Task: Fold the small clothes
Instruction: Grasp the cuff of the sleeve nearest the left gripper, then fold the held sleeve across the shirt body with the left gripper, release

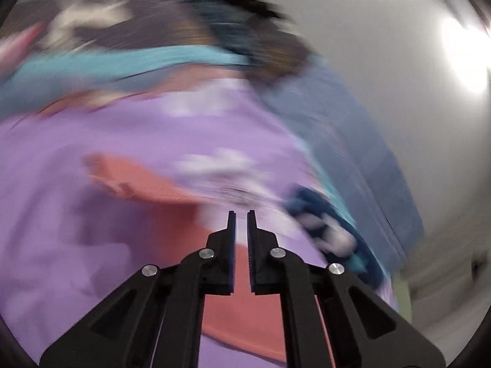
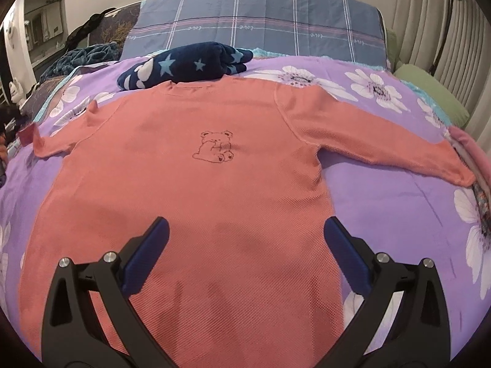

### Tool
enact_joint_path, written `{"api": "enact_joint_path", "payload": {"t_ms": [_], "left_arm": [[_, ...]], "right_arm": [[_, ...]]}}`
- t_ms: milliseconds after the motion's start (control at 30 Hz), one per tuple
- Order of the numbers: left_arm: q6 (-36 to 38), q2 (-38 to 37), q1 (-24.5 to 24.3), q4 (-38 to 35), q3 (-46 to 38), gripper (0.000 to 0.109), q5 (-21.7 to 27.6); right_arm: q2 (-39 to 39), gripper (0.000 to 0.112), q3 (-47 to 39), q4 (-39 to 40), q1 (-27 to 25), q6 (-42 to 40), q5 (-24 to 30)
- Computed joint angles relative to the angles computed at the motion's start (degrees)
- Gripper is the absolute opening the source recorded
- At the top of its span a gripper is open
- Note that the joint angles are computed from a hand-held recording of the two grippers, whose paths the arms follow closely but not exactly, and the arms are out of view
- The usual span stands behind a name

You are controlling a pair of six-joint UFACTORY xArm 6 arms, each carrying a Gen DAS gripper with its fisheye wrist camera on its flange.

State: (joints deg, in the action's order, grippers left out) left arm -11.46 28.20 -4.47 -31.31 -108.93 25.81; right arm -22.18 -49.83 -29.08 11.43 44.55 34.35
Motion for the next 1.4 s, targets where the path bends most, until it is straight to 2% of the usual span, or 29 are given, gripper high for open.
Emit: {"api": "enact_joint_path", "payload": {"t_ms": [167, 333, 400, 467, 500, 567, 633, 767, 900, 933, 1000, 1100, 1233, 1300, 1333, 1367, 1400], "left_arm": [[19.79, 1.04, -11.44, -7.14, -9.45, 0.006, 5.09], [26.87, 4.1, -21.87, -4.74, -13.33, 0.007, 10.32], [25.18, 5.45, -25.48, 3.6, -13.3, 0.018, 11.76], [23.1, 5.19, -27.25, 9.52, -11.11, 0.039, 11.27], [22.36, 3.79, -27.4, 11.18, -7.67, 0.041, 9.88], [20.48, 2.19, -25.97, 11.93, -4.27, 0.041, 9.03], [15.99, 0.05, -22.52, 11.9, -0.57, 0.044, 8.76], [4.06, -4.84, -13.5, 12.14, 7.8, 0.045, 6.57], [-13.25, -7.92, -3.97, 22.38, 14.26, 0.045, 3.32], [-16.04, -7.46, -1.92, 23.63, 14.24, 0.045, 3.72], [-16.59, -4.29, 0.32, 21.54, 10.54, 0.045, 5.82], [-18.84, 0.45, 2.03, 22.09, 4.27, 0.053, 9.34], [-22.77, 8.08, 2.5, 24.5, -7.19, 0.054, 13.19], [-25.69, 11.21, 2.72, 27.53, -13.3, 0.036, 15.93], [-25.36, 12.1, 2.81, 26.81, -14.89, 0.01, 15.97], [-24.55, 13.37, 3.02, 25.7, -17.31, 0.003, 16.65], [-25.18, 14.33, 2.91, 26.51, -19.42, 0.003, 16.6]], "right_arm": [[0.29, 0.101, 0.58, 3.01, -2.08, -0.61, -1.96], [-1.27, 0.101, 2.08, 3.62, -3.99, -0.39, -2.72], [-2.31, 0.101, 2.99, 4.27, -4.78, -0.65, -2.72], [-3.58, 0.101, 4.07, 4.55, -5.54, -1.17, -2.68], [-4.25, 0.101, 4.63, 4.54, -5.86, -1.49, -2.68], [-5.2, 0.101, 5.55, 3.72, -6.47, -1.22, -2.6], [-5.56, 0.101, 6.09, 4.29, -7.0, -1.35, -2.64], [-5.27, 0.101, 6.67, 8.99, -7.53, -3.04, -4.27], [-3.56, 0.101, 5.36, 9.33, -6.04, -3.6, -4.78], [-2.99, 0.101, 4.81, 8.88, -5.54, -3.61, -4.62], [-1.66, 0.101, 3.57, 7.94, -4.5, -3.69, -4.23], [-0.33, 0.101, 2.19, 6.97, -3.31, -3.42, -3.08], [0.31, 0.101, 1.03, 5.16, -2.82, -2.97, -1.02], [0.16, 0.101, 0.97, 4.12, -2.91, -2.4, -0.24], [0.09, 0.101, 0.93, 3.96, -3.02, -2.24, 0.0], [-0.14, 0.101, 1.07, 3.92, -3.23, -2.03, 0.1], [-0.36, 0.101, 1.23, 3.91, -3.39, -1.82, 0.08]]}}
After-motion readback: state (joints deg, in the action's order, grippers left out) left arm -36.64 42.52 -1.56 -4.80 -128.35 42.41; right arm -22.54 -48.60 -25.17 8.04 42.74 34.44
